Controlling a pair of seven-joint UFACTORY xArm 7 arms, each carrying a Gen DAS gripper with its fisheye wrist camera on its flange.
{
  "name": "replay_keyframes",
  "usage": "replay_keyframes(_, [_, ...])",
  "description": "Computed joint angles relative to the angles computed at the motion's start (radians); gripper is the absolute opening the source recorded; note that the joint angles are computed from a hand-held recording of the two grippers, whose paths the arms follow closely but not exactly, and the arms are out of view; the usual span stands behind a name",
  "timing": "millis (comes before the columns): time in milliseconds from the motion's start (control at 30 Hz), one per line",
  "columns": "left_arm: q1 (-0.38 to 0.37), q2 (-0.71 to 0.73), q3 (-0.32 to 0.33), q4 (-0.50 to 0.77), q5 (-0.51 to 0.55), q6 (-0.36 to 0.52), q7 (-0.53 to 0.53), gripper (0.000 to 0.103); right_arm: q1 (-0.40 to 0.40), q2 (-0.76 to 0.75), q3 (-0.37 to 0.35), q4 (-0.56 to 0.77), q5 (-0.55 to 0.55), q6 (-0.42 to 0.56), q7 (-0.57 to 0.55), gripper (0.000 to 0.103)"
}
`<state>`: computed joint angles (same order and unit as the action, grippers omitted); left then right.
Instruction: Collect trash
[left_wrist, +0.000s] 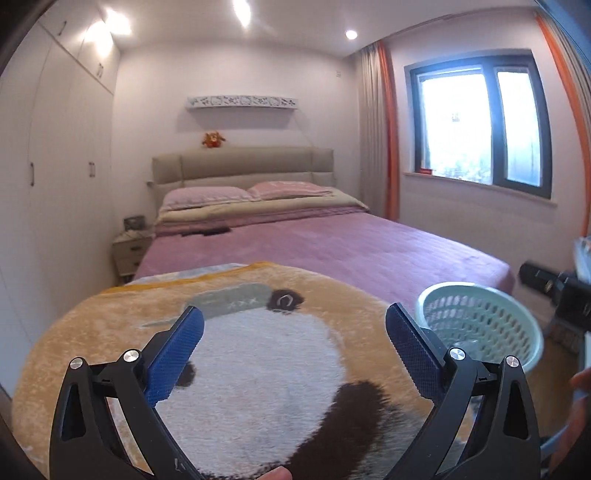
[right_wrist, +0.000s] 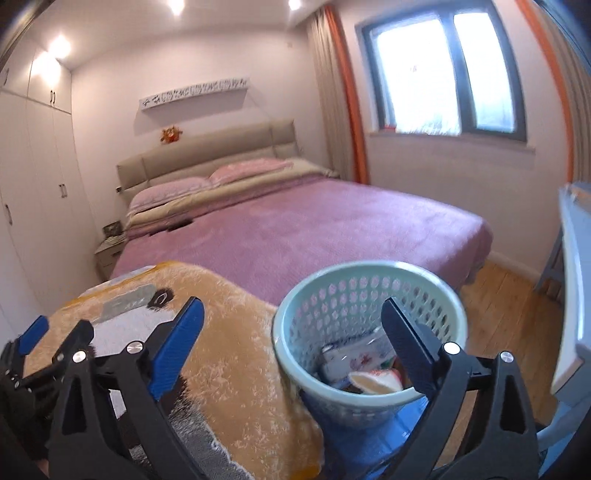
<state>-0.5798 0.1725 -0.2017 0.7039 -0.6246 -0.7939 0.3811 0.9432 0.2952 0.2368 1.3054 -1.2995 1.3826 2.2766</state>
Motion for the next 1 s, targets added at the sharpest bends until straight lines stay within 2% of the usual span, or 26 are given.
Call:
replay_keyframes(100, [0.029, 0.011, 0.005, -0.020, 0.078, -0.010, -0.068, 0.095, 0.046, 0.051, -0.005, 0.061, -0.002, 0.137, -0.034, 0.092])
replay_keyframes(200, [0.058, 0.002, 0.008, -0.054, 0.159, -0.020, -0.149, 0.095, 0.069, 0.068, -0.017, 0.075, -0.008, 0.189, -0.038, 0.093])
replay_keyframes(233, [0.073, 0.000, 0.011, -0.060, 0.201, -0.019, -0.179, 0.096, 0.069, 0.067, -0.019, 0.071, -0.007, 0.186, -0.034, 0.093])
replay_keyframes(400, [0.102, 0.002, 0.020, -0.075, 0.258, -0.039, -0.252, 0.096, 0.043, 0.052, -0.020, 0.031, -0.008, 0.106, -0.003, 0.093])
replay_keyframes(500, [0.117, 0.001, 0.023, -0.079, 0.286, -0.029, -0.289, 0.096, 0.022, 0.061, -0.023, 0.035, 0.000, 0.051, -0.027, 0.093])
replay_keyframes(633, [0.107, 0.001, 0.027, -0.077, 0.248, -0.030, -0.269, 0.096, 0.018, 0.070, -0.032, 0.041, -0.004, 0.014, -0.030, 0.094])
replay_keyframes(800, [0.109, 0.001, 0.027, -0.074, 0.254, -0.016, -0.267, 0.095, 0.014, 0.070, -0.039, 0.037, -0.003, -0.012, -0.027, 0.094])
replay_keyframes(900, [0.109, 0.002, 0.028, -0.071, 0.253, -0.012, -0.267, 0.096, -0.004, 0.043, -0.037, 0.003, -0.007, -0.073, 0.000, 0.095])
replay_keyframes(1000, [0.108, 0.003, 0.028, -0.070, 0.249, -0.009, -0.267, 0.096, -0.004, 0.045, -0.033, 0.008, -0.004, -0.059, -0.006, 0.095])
